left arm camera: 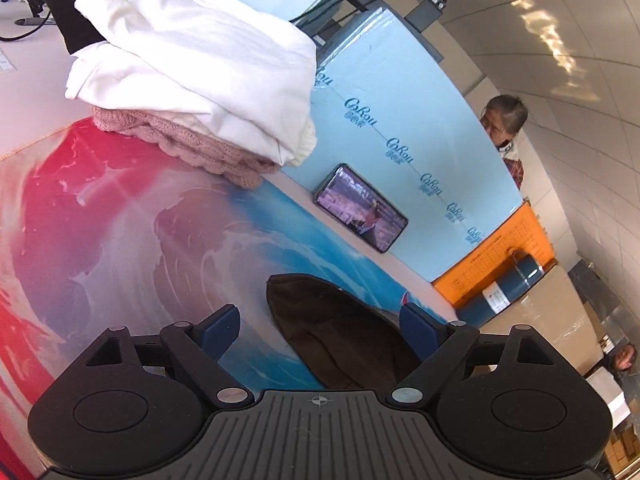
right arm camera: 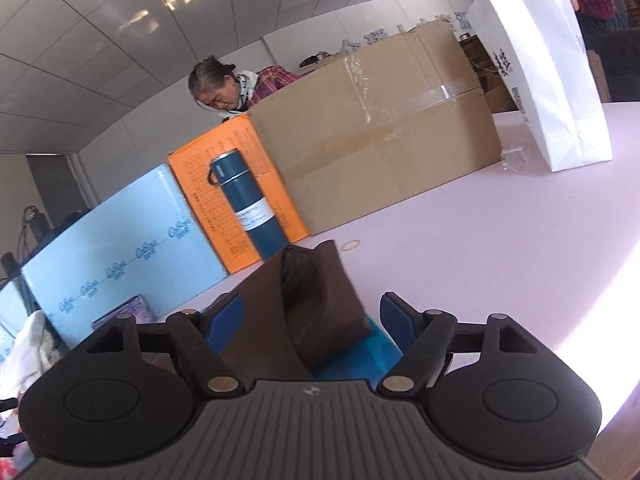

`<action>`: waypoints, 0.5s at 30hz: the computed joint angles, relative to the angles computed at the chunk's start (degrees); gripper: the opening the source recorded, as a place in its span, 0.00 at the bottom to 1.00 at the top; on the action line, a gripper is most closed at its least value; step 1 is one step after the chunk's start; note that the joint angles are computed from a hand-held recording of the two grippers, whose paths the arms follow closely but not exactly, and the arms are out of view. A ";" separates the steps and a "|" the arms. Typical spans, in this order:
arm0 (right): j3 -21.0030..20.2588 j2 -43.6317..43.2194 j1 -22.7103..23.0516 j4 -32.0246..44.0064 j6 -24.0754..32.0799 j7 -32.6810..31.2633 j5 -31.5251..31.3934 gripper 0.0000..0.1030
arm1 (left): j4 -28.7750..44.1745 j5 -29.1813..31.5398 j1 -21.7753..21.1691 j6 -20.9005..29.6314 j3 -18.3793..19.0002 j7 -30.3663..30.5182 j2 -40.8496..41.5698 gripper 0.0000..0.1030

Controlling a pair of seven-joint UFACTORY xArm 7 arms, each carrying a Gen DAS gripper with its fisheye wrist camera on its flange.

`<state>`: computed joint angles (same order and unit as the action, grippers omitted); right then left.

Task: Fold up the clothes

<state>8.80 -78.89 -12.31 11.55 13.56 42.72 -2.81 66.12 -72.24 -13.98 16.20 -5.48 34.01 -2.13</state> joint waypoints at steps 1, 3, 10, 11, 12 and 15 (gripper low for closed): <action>-1.76 -1.18 3.96 -1.04 -1.17 -0.51 1.05 0.77 | 0.37 3.91 0.02 0.29 -0.23 -2.84 0.77 0.87; -5.46 -2.90 11.59 -3.09 -3.75 -2.11 3.25 0.82 | 0.48 6.22 -0.27 0.89 -0.73 -2.81 1.14 0.87; -10.04 -1.58 27.52 -2.46 1.41 -7.92 8.56 0.80 | 1.66 22.58 -2.41 0.14 -3.15 -5.34 3.44 0.57; -10.47 -0.11 29.96 -1.72 1.74 -9.53 9.00 0.79 | 1.44 25.62 -2.78 -0.50 -3.55 -5.34 3.65 0.44; -10.80 1.60 32.21 -0.89 1.97 -11.24 9.37 0.72 | 1.14 28.93 -3.18 -1.19 -3.90 -5.49 3.78 0.24; -12.96 7.80 38.78 1.75 2.27 -16.40 11.32 0.36 | 0.63 35.19 -3.90 -3.23 -4.70 -2.13 4.04 0.14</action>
